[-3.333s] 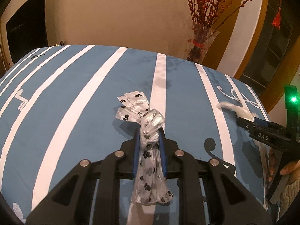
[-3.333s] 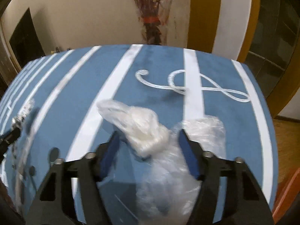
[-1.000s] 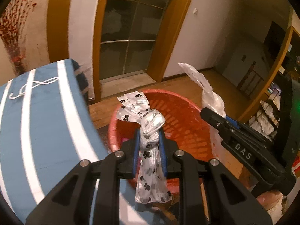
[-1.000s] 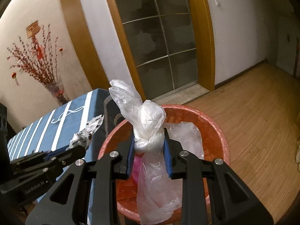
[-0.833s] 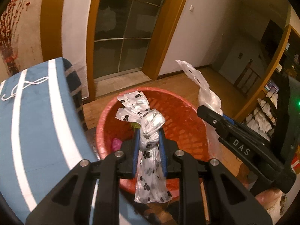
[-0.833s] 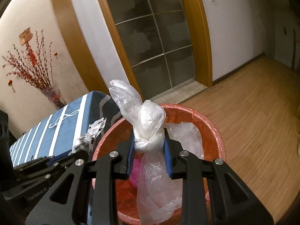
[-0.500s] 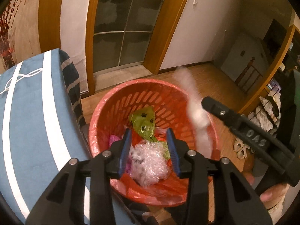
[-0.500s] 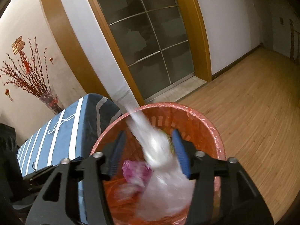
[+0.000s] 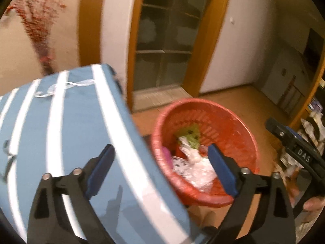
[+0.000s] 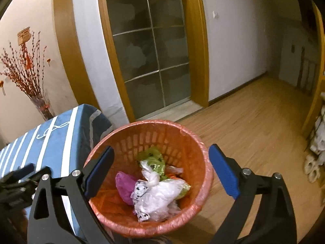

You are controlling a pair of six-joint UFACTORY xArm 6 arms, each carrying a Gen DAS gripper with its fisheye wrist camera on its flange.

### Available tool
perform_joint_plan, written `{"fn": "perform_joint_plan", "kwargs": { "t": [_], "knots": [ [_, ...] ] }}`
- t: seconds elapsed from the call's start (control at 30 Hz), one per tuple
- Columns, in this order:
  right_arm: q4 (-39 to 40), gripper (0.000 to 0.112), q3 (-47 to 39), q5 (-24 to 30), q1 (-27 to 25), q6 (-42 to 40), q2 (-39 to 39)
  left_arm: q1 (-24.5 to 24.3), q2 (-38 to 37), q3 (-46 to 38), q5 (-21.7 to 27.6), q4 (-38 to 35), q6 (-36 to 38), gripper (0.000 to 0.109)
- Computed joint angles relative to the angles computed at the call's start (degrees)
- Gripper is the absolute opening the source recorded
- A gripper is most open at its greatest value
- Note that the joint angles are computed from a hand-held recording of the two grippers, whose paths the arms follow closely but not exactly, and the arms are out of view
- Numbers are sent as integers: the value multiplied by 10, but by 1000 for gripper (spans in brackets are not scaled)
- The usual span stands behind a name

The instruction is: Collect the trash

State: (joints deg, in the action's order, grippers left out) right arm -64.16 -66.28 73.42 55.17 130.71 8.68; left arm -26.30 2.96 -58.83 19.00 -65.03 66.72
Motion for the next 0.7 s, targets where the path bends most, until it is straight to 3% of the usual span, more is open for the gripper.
{"fn": "perform_joint_plan", "kwargs": {
  "t": [0.23,0.33,0.47,0.7],
  "knots": [
    [52,101,-131,180,90,-9,86,12,-106,101,-115,-100,76,99],
    [48,100,-173,224,123,-12,120,15,-149,136,-159,-169,137,99],
    [44,100,-227,269,158,-29,161,30,-202,179,-181,-245,205,99],
    [38,100,-322,322,197,-71,235,72,-300,231,-196,-518,479,99]
  ]
}}
